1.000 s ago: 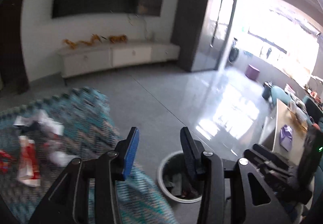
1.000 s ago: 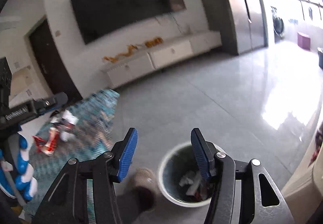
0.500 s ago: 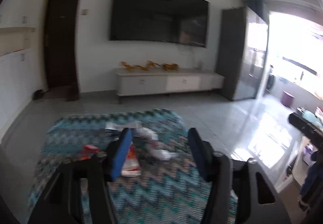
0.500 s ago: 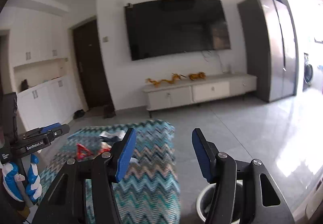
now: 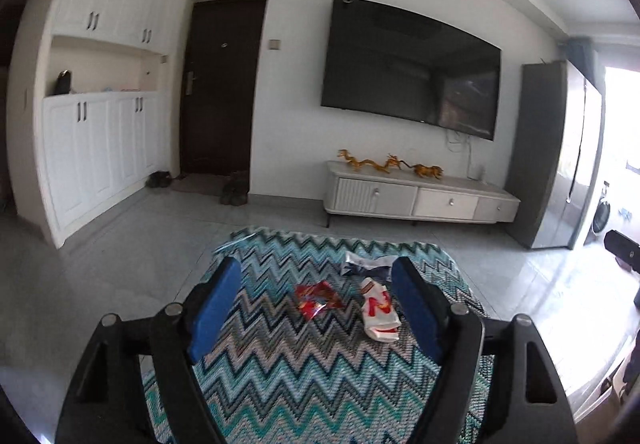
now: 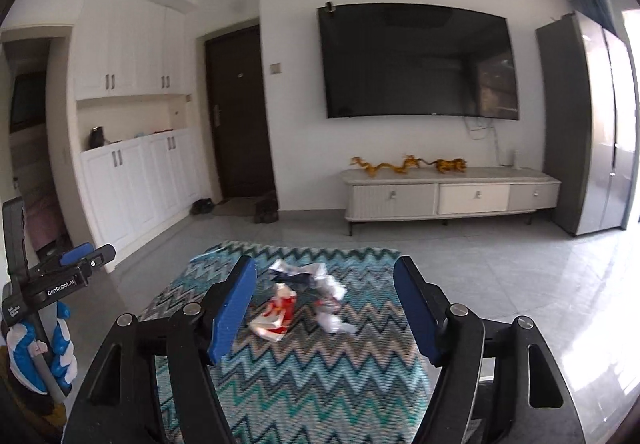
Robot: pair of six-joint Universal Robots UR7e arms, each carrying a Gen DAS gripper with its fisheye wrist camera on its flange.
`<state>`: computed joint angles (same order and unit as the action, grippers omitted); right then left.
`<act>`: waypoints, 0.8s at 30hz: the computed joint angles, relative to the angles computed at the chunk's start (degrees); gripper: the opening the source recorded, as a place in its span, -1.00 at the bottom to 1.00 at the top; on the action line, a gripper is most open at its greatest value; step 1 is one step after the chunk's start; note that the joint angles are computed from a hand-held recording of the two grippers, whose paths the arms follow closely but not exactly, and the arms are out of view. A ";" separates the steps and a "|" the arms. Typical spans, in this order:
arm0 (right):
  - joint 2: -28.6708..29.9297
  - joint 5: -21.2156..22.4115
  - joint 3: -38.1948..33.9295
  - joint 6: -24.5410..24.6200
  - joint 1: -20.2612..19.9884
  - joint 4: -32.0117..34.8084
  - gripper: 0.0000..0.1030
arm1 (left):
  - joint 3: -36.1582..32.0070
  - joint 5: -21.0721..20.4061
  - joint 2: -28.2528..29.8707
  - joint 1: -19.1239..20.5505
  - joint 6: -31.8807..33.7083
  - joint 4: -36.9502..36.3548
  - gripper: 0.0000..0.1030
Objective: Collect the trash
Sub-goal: 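Move both open tools back over the blanket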
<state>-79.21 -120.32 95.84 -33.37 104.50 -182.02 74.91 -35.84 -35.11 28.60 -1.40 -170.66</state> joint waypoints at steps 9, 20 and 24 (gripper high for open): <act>0.03 4.08 1.45 3.37 -2.33 1.40 0.38 | 2.45 -0.69 -1.10 0.77 -1.75 2.51 0.49; 0.04 5.85 0.31 6.42 -6.86 2.02 0.40 | -1.94 0.10 1.64 2.00 -3.52 9.59 0.49; 0.93 7.13 -0.73 7.94 -9.17 4.27 0.42 | -3.83 -1.35 2.66 3.27 -5.49 13.61 0.49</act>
<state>-78.28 -113.19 95.11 -25.43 95.33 -177.74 71.08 -37.19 -32.46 31.87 -6.89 -157.05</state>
